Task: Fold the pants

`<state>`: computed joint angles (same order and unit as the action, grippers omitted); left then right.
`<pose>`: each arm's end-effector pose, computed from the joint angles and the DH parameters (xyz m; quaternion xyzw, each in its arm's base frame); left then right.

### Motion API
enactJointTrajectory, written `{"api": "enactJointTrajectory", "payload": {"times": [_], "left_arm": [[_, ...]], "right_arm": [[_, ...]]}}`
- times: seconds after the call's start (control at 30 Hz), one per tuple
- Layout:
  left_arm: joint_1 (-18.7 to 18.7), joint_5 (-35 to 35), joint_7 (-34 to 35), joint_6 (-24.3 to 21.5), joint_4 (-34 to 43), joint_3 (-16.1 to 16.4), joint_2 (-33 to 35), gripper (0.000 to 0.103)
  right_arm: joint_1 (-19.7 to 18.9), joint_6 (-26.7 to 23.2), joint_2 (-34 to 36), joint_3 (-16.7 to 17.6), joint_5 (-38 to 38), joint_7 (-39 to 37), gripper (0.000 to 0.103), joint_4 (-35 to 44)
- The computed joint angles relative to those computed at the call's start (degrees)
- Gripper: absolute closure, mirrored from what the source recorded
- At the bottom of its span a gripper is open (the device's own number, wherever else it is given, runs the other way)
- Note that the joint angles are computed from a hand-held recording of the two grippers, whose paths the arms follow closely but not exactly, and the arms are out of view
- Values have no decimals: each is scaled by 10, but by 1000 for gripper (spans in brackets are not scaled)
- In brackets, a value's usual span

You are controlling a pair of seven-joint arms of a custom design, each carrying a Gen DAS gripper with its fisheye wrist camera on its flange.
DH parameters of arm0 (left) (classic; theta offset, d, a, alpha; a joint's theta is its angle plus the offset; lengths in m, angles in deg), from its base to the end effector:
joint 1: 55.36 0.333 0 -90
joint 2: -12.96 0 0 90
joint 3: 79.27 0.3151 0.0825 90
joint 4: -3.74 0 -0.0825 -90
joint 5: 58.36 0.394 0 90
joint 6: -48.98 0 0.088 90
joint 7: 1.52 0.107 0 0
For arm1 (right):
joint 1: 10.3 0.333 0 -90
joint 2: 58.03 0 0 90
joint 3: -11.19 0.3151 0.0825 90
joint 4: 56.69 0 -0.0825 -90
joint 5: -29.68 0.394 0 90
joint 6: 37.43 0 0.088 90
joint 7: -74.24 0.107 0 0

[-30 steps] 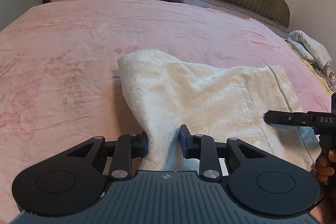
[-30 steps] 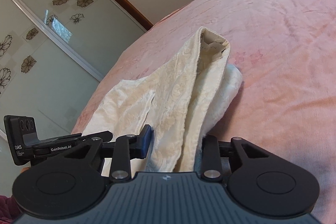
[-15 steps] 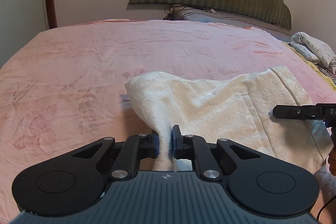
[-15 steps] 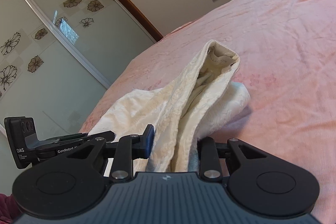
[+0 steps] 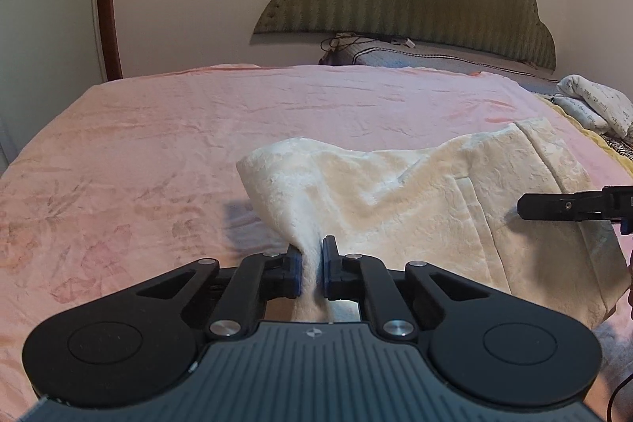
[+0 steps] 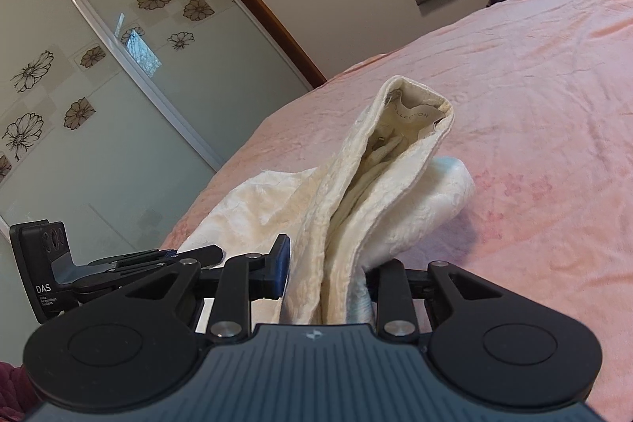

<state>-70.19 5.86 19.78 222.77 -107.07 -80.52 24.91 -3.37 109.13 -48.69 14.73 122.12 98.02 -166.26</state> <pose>0.5936 -0.2414 0.4458 -0.5802 0.6725 -0.3528 0.2943 0.6299 0.1000 0.4452 -0.6075 0.5652 0.0012 0.5581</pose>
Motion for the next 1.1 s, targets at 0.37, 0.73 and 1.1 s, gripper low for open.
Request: {"api": "enactJointTrajectory", "payload": {"times": [0.37,0.73,1.1], "left_arm": [[3,17,10,-62,102,10,52,93],[-8,-145,165,-124,233,28,173,93],[-61,-78,100,-161,216,94,149,49]], "right_arm": [[-8,20,120,31,-64,43,77,182],[7,67,267,46,-264,228,77,353],[19,172,208,37,-405,397,39,237]]}}
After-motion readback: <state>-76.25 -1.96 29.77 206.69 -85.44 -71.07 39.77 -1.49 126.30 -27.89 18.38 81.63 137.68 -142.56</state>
